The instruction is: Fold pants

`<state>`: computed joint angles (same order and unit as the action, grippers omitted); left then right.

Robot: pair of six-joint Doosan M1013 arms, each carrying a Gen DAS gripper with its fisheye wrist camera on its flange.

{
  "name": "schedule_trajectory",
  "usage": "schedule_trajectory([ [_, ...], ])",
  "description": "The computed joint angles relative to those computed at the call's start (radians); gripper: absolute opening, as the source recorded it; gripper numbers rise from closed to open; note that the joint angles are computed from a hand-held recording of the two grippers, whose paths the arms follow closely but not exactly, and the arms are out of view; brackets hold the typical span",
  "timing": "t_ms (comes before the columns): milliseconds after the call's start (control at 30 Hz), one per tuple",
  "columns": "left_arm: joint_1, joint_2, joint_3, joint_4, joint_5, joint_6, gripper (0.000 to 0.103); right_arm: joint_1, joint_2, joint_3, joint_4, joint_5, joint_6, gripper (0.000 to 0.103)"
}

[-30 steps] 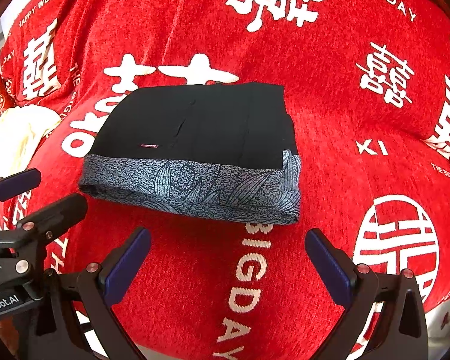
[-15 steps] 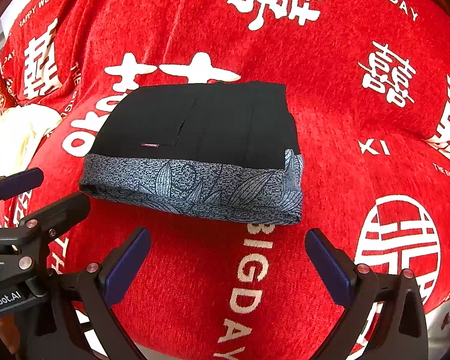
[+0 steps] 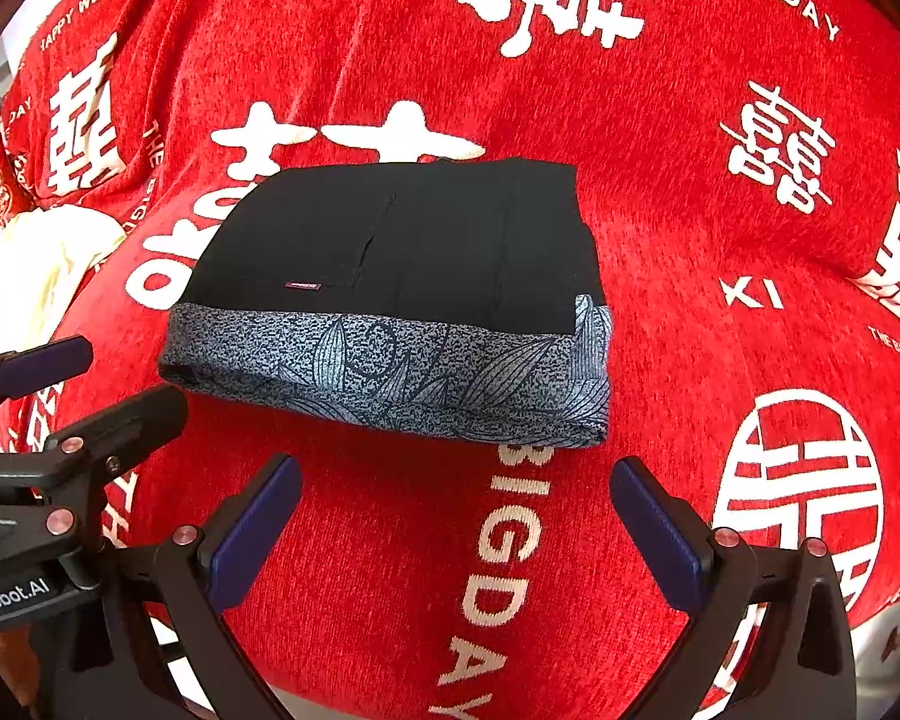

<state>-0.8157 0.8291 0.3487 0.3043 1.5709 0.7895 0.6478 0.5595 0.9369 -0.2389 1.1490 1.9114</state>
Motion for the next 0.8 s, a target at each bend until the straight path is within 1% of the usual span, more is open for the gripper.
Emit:
schedule_trajectory([
  [567, 0.001, -0.002, 0.005, -0.005, -0.003, -0.003, 0.085, 0.003, 0.0, 0.002, -0.003, -0.001, 0.006, 0.103],
  [800, -0.001, -0.008, 0.019, -0.005, -0.016, 0.0, 0.085, 0.002, 0.0, 0.001, 0.001, 0.002, 0.004, 0.103],
])
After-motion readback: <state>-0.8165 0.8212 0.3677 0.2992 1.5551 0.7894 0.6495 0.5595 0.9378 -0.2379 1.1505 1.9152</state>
